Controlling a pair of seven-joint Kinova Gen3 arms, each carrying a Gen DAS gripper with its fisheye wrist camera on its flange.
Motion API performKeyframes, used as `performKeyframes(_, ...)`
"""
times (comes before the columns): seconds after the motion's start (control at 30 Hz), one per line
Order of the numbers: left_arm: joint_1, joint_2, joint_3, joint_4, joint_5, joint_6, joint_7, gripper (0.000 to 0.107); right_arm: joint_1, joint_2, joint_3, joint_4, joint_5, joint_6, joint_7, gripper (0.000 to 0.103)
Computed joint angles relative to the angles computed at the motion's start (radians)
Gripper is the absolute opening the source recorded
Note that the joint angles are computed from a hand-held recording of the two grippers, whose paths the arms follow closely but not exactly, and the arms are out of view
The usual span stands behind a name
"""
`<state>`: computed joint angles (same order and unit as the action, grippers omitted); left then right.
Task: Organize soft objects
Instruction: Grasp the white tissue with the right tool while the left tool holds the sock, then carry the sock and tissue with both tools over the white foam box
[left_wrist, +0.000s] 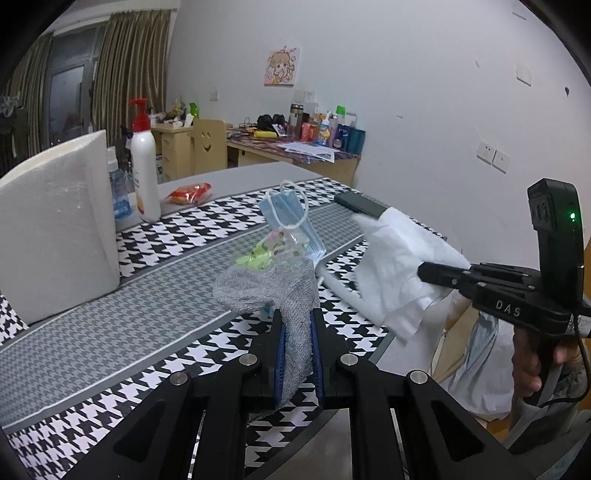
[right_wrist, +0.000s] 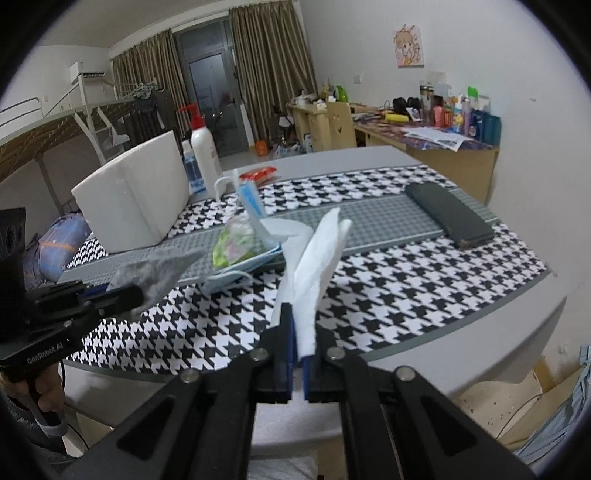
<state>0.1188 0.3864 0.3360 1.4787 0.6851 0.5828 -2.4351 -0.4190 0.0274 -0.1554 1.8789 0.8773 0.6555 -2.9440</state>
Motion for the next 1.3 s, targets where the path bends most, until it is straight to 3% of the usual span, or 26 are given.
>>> performKeyframes(0.37, -0.033, -0.045, 0.012, 0.042, 0.073, -0.052, -0.077, 0.013, -0.025, -0.026, -0.037, -0.004, 0.123, 0.089, -0.101, 0.005)
performKeyframes(1.3, -0.036, -0.098, -0.006, 0.032, 0.048, -0.152, -0.062, 0.013, -0.032, -0.037, -0.053, -0.026, 0.295, 0.008, -0.142, 0.006)
